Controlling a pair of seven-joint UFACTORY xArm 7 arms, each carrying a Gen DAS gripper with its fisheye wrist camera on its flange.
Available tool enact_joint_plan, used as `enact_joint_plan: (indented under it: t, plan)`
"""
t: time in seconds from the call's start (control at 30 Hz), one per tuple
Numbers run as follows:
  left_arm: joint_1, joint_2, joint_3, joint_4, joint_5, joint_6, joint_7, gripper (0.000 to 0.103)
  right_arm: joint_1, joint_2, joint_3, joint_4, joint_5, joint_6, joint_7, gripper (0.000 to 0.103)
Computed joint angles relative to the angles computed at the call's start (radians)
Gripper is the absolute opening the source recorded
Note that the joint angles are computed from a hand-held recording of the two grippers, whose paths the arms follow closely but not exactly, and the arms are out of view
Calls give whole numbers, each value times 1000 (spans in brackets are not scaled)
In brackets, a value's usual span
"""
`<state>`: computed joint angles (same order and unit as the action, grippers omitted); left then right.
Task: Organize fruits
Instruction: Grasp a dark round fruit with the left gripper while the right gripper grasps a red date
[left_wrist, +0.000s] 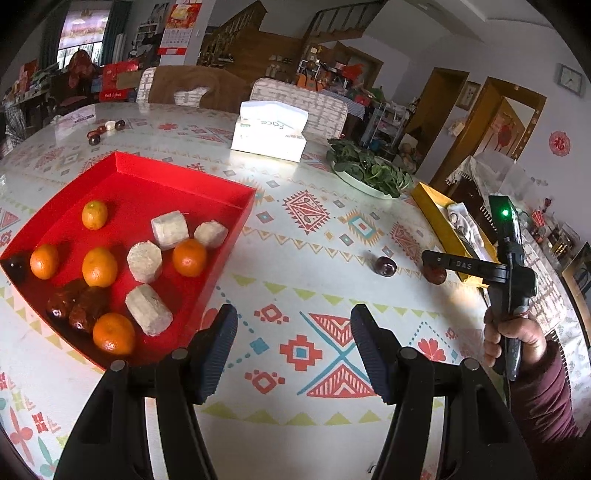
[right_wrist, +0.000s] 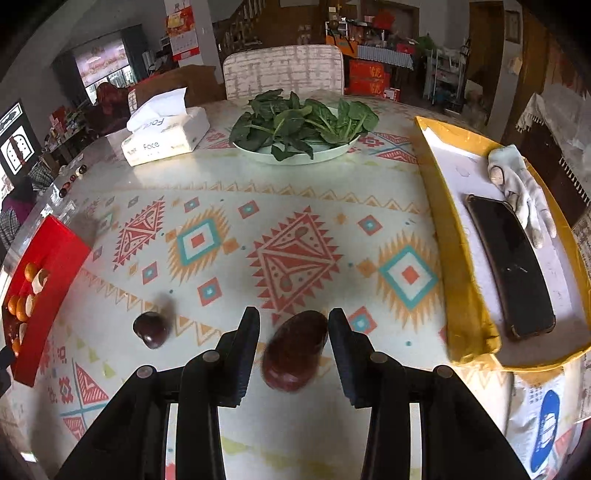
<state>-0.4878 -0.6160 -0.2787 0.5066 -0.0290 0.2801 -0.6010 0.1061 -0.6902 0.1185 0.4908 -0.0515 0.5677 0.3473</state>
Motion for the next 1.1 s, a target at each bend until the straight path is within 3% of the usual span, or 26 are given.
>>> enact_joint_plan:
  t: [0.27, 0.37, 0.47, 0.63, 0.7, 0.73, 0.77, 0.8, 1.0, 1.07, 1.1]
  plan:
    - [35, 51, -44, 56, 44, 18, -24, 63, -10, 46, 4, 5, -9, -40, 24, 42]
    - [65, 106, -80, 110, 89, 18, -36, 63, 16, 30, -47, -26, 37, -67, 1, 34]
    - [76, 193, -100, 176, 127, 13, -41, 70, 27, 10, -73, -43, 77, -80, -19, 34]
    - [77, 414, -128, 337, 224, 3, -63, 71, 54, -19, -112, -67, 144, -111, -59, 34]
    - [45, 513, -113, 403, 254, -26, -39, 71, 72, -32, -130, -75, 175, -122, -82, 34]
    - [23, 546, -94, 430, 310, -20, -77, 69, 75, -35, -132, -77, 184, -125, -89, 34]
    - [39, 597, -117, 478, 372, 4, -120, 66, 81, -40, -137, -79, 195, -128, -99, 34]
    - [25, 629, -107, 506, 393, 10, -129, 62, 87, -47, -142, -81, 206, -130, -108, 34]
    - [-64, 726, -24, 599, 477, 28, -199, 62, 103, -64, -158, -84, 249, -137, -147, 32]
    - [-102, 741, 3, 616, 512, 50, -208, 47, 110, -61, -163, -81, 262, -139, -161, 32]
    - [-115, 748, 11, 624, 507, 65, -193, 28, 112, -61, -162, -81, 266, -139, -166, 32]
